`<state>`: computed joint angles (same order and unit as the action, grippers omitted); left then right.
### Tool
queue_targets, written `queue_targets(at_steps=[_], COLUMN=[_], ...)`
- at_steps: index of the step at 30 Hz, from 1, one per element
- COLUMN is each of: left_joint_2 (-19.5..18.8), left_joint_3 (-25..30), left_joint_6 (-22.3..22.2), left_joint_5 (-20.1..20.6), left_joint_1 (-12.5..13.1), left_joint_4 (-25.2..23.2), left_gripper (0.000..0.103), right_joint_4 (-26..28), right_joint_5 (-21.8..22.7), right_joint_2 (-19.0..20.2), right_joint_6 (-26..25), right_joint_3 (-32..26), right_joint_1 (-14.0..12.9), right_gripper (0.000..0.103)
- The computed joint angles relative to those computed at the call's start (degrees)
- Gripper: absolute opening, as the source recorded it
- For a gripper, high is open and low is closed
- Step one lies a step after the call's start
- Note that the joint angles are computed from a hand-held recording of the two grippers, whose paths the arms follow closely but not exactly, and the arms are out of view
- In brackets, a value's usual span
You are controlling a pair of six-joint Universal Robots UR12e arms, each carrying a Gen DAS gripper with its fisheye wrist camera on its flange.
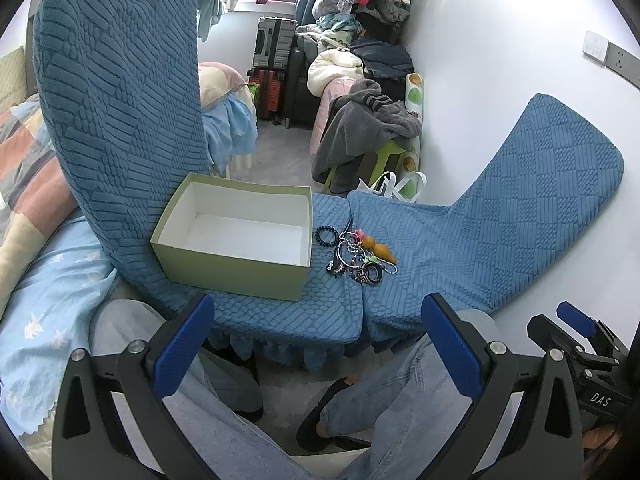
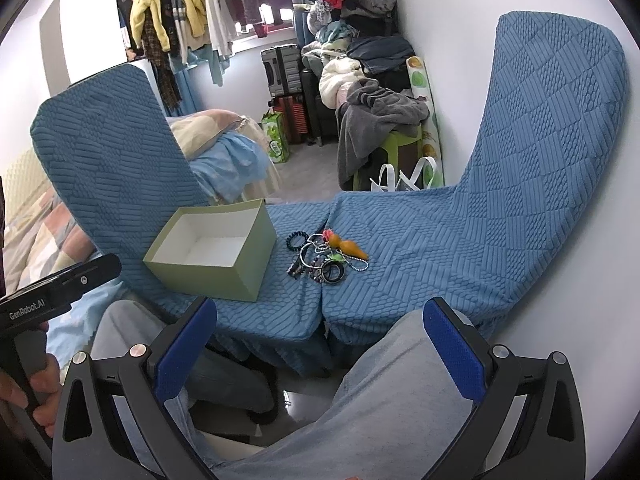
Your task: Organize jewelry
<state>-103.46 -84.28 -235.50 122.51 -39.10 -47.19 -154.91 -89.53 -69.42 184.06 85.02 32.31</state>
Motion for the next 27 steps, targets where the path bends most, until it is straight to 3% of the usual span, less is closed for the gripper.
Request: queue_targets(at_steps=[10, 23, 24, 27], left_joint_2=[-0.2, -2.6, -3.0, -3.9], left_joint_3=[0.0, -0.1, -0.6, -0.4], left_joint_6=[0.2, 1.8, 2.2, 3.0], left_joint_5=[-1.1, -6.0, -6.6, -8.2], left_joint_1=[0.6, 2.9, 3.1, 3.7], left_joint_4=[-0.1, 4.3, 6.6, 8.5], left_gripper=[0.103, 0.102, 0.102, 0.102], right_joint_4=[0.1, -1.4, -1.9, -3.3], right_joint_5=[1.7, 7.9, 8.4, 10.1], right_joint_2=[0.8, 4.6, 5.1, 6.6], right_joint_6=[0.1, -3.4, -3.6, -3.2], right_joint_3=[-0.9, -3.4, -3.7, -4.3], right_joint_1=[-0.7, -2.8, -3.0, -3.7], right_gripper=[0.103, 0.103, 0.103, 0.094])
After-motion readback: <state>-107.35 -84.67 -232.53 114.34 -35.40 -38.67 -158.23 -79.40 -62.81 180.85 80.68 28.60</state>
